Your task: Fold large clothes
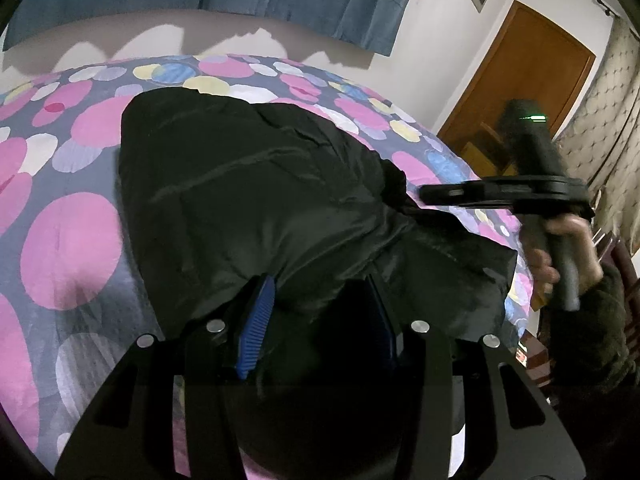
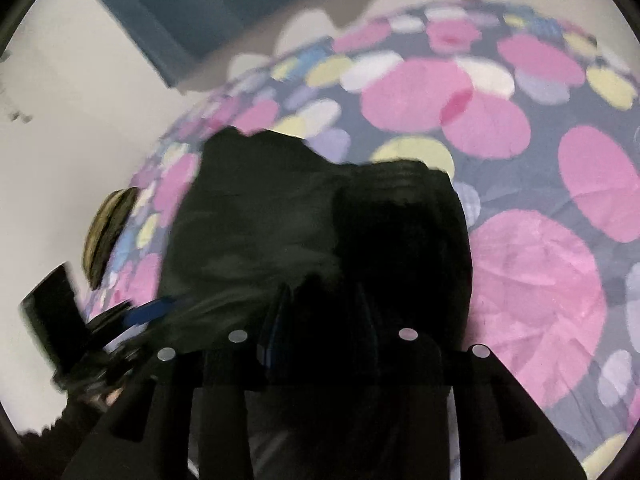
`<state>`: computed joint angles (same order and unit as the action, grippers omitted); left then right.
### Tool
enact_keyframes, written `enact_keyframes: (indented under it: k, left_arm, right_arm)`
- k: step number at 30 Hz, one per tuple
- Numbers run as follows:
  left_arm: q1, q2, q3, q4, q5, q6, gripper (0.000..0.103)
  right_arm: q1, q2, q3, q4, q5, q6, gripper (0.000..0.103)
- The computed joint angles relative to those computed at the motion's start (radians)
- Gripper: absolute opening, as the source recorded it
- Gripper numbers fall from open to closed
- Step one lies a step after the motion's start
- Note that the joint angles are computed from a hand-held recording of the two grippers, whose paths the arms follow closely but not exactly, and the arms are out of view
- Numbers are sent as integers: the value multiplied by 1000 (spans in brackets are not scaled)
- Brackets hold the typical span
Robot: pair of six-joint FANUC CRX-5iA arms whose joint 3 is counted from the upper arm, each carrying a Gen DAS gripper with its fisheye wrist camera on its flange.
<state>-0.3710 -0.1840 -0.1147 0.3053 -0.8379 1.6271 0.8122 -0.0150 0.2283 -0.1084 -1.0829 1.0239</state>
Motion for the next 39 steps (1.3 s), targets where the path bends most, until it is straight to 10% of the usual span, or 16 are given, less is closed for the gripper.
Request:
enact_keyframes:
  k: [15, 31, 39]
  left_arm:
    - [3, 10, -4, 20, 6, -3, 45]
    - [-38, 22, 59, -114, -30, 95, 45]
    - [32, -93, -45, -23, 33, 93, 73]
  right_arm:
    - [13, -12, -62, -90, -97, 28, 34]
    - [-4, -37, -123, -133, 0, 1, 37]
    - [51, -112, -141, -5, 61, -65, 82]
